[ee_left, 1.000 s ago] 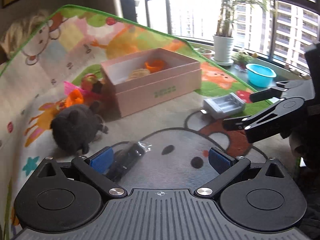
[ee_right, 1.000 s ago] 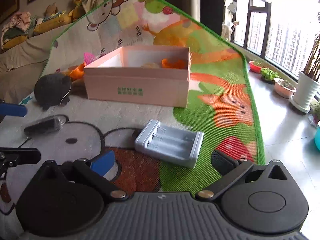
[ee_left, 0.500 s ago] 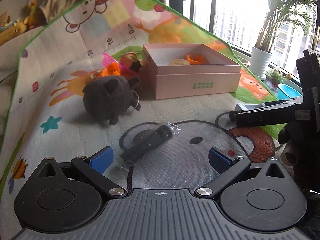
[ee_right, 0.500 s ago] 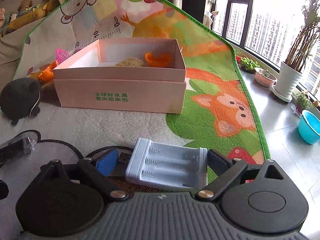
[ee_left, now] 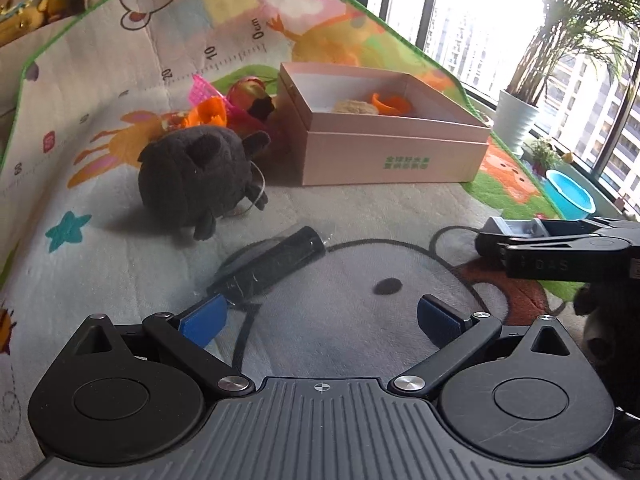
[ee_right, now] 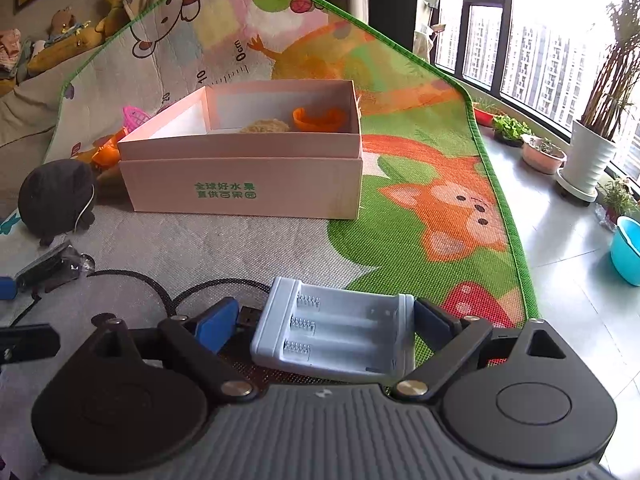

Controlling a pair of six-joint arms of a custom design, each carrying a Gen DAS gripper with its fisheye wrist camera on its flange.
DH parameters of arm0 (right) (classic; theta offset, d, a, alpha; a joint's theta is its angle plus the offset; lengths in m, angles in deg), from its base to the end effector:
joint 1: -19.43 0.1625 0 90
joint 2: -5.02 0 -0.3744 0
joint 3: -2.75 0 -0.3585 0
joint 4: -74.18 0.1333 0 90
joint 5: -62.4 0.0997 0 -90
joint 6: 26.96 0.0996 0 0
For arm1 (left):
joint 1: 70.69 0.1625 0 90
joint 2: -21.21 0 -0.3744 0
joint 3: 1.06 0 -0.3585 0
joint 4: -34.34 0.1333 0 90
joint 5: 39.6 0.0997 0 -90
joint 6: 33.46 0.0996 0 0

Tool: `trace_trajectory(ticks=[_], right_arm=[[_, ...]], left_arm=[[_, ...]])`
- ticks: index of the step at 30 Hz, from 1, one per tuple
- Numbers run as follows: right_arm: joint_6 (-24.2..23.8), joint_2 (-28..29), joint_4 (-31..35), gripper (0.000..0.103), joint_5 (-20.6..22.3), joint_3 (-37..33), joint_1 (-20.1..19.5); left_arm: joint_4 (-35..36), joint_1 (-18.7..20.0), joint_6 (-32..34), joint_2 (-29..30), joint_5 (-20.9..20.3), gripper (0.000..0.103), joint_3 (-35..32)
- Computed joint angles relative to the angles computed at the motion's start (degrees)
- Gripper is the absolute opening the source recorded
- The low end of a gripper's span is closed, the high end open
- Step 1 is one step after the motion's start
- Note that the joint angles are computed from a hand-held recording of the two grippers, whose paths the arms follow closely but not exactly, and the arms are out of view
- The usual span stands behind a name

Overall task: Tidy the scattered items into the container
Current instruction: 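Lift the charger with the right tool while the left tool lifts the wrapped item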

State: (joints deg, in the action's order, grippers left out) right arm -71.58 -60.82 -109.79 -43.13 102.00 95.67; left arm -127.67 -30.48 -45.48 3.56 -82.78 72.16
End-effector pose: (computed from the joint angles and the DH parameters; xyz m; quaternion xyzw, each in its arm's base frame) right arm -0.0356 -0.5936 0.3464 0.1620 -0.8429 0.3793 0.3455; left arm -0.3821 -0.5926 -0.0568 0.2402 0.8778 -0.3145 0.2700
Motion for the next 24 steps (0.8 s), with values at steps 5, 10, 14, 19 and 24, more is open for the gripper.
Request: trace_trajectory(ticks=[5, 10, 14, 19, 24], right_arm=[[-0.3, -0.7, 0.7, 0.093, 1.6, 0.6, -0.4], [-0.6, -1.0, 0.4, 0.093, 2.7, 1.1, -0.6], [-1.6, -1.4, 0.1, 0.093, 4.0, 1.7, -0.8], [-2.3, -1.7, 0.3, 0.093, 4.5, 2.0, -0.9], [-2.0, -2.0, 0.4, 0.093, 5.4, 2.2, -1.2]], left_arm=[[-4.4, 0.6, 6.5, 4.0, 2.8, 0.103, -5.2], [-5.8, -0.7, 4.4, 5.9, 8.8, 0.103, -6.6], [-3.1, -1.6, 1.2, 7.4, 13.9, 0.103, -8.3], [10.1, -0.5, -7.8, 10.1, 17.9, 0.103, -16.3], [17.1, 0.5, -13.0, 12.9, 20.3, 0.103, -22.4]])
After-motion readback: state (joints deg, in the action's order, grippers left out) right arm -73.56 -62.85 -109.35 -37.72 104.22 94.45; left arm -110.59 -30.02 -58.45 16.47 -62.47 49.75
